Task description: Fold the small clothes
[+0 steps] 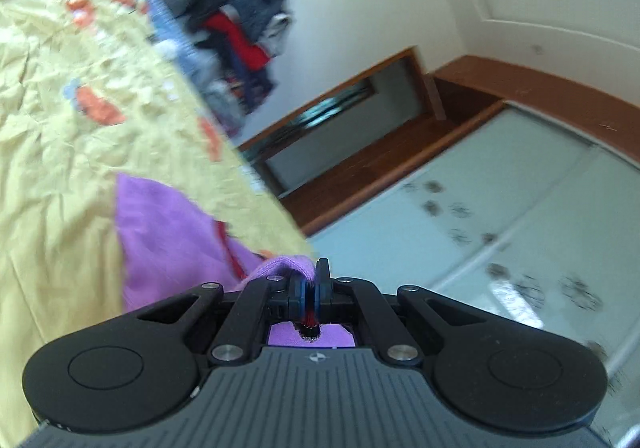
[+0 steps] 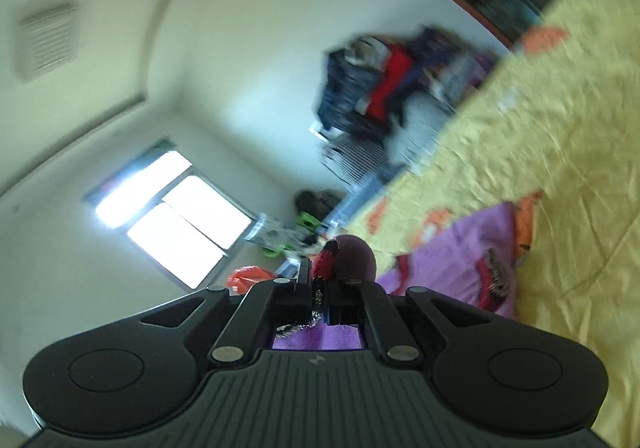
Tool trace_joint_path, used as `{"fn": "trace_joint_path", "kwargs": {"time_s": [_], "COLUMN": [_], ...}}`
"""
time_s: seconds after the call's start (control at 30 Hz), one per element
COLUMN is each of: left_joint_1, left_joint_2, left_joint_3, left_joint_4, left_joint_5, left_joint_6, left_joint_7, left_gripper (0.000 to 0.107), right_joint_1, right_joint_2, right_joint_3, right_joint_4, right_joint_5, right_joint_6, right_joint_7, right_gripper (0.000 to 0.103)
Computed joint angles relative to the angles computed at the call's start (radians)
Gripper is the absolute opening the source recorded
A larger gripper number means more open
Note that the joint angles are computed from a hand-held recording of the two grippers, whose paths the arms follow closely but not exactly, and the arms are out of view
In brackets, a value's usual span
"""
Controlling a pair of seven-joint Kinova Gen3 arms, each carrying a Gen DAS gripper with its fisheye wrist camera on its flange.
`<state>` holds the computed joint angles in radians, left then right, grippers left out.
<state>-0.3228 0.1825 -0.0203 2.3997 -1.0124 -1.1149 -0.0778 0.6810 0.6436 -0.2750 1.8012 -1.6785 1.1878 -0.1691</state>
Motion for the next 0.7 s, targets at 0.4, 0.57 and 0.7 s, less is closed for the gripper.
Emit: {"fn": "trace_joint_path", "kwargs": {"time_s": [0.4,0.57,0.7], "left_joint_1": [-0.048,0.014,0.036], "left_joint_2": [0.223,0.245,0.272], "left_joint_3": [0.135,0.065,0.042], "left_joint_4": [-0.386,-0.463,-0.530], "left_joint_5": [-0.273,-0.361,-0.447], "left_joint_6": [0.372,0.393,0.437], "left_joint_7": [0.458,0.559,0.666], "left_gripper": [0.002,0.002,0.003], "right_joint_1": [-0.320,-0.269,-0.310], "right_joint_2": [0.173,0.205,0.245], "right_joint_3": [0.230,0.091,0.116], "right_joint_4": [-0.433,-0.524,-0.640], "right_joint_5": [0.255,0.422,0.522], "right_joint_6": [-0.141,-0.220,-0.202], "right_joint_7": [-0.488,-0.605,-0.721], "right_gripper": [0.005,0.005,0.006]}}
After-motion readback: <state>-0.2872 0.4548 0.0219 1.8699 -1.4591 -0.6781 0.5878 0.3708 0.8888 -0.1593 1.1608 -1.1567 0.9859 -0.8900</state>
